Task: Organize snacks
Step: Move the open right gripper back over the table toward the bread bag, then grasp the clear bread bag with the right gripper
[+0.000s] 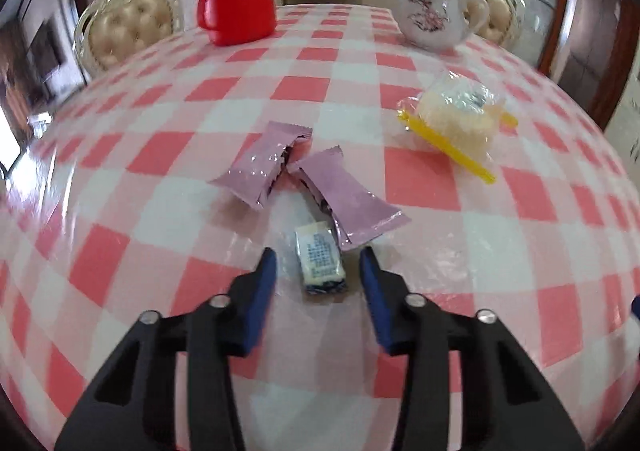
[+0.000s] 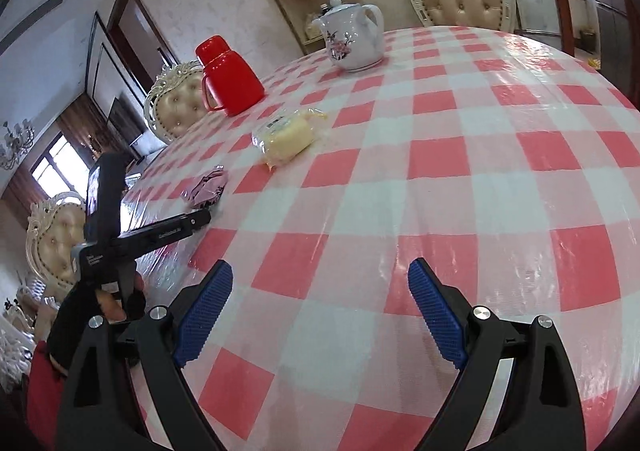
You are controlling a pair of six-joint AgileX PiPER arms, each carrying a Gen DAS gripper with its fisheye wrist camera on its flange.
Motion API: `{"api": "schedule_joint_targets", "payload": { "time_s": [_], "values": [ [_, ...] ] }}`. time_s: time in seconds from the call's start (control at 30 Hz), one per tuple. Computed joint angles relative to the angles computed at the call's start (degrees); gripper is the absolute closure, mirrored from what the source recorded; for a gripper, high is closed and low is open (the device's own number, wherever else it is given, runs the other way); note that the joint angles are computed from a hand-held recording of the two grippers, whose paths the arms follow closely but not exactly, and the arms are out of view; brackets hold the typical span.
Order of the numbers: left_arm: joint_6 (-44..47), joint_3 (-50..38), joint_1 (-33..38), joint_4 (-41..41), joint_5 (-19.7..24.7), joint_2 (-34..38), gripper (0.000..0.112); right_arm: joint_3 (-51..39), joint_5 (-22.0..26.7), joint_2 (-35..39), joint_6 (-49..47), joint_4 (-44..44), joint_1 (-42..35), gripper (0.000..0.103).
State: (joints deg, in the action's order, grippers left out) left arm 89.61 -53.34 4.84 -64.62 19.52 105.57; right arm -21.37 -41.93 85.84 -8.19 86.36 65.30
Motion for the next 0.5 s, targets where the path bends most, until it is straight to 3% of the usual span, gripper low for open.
{"api": "schedule_joint_targets", "payload": {
  "time_s": [0.03, 0.07, 0.23, 0.33, 0.43, 0.5],
  "values": [
    [0.49, -0.38, 0.35, -0.07, 0.71, 0.27, 0.087, 0.19, -0.17, -0.14, 0.56, -0.18, 0.18, 0.016],
    [1.32, -0.59, 0.86, -0.46, 1.3, 0.42, 0.091, 0.48, -0.08, -0.29, 1.29, -0.75, 0.15, 0.016],
    [8.15, 2.51, 3.57, -3.41, 2.37, -1.54, 0.091, 2.27, -1.04, -0.67, 6.53, -3.46, 0.95, 0.016],
    [8.7, 4.42, 7.8, -3.5, 6.19, -3.79, 0.091, 2.41, -2.64, -0.41, 7.36, -2.98, 2.18, 0.016],
    [13.51, 8.09, 12.52, -6.49, 9.26, -7.24, 0.091, 0.99, -4.3, 0.67, 4.58, -0.56, 3.59, 0.016],
    [14.75, 9.08, 16.37, -6.87, 12.76, -7.77, 0.091, -1.71, -2.12, 1.68, -0.75, 0.39, 0.75, 0.016]
  ]
}}
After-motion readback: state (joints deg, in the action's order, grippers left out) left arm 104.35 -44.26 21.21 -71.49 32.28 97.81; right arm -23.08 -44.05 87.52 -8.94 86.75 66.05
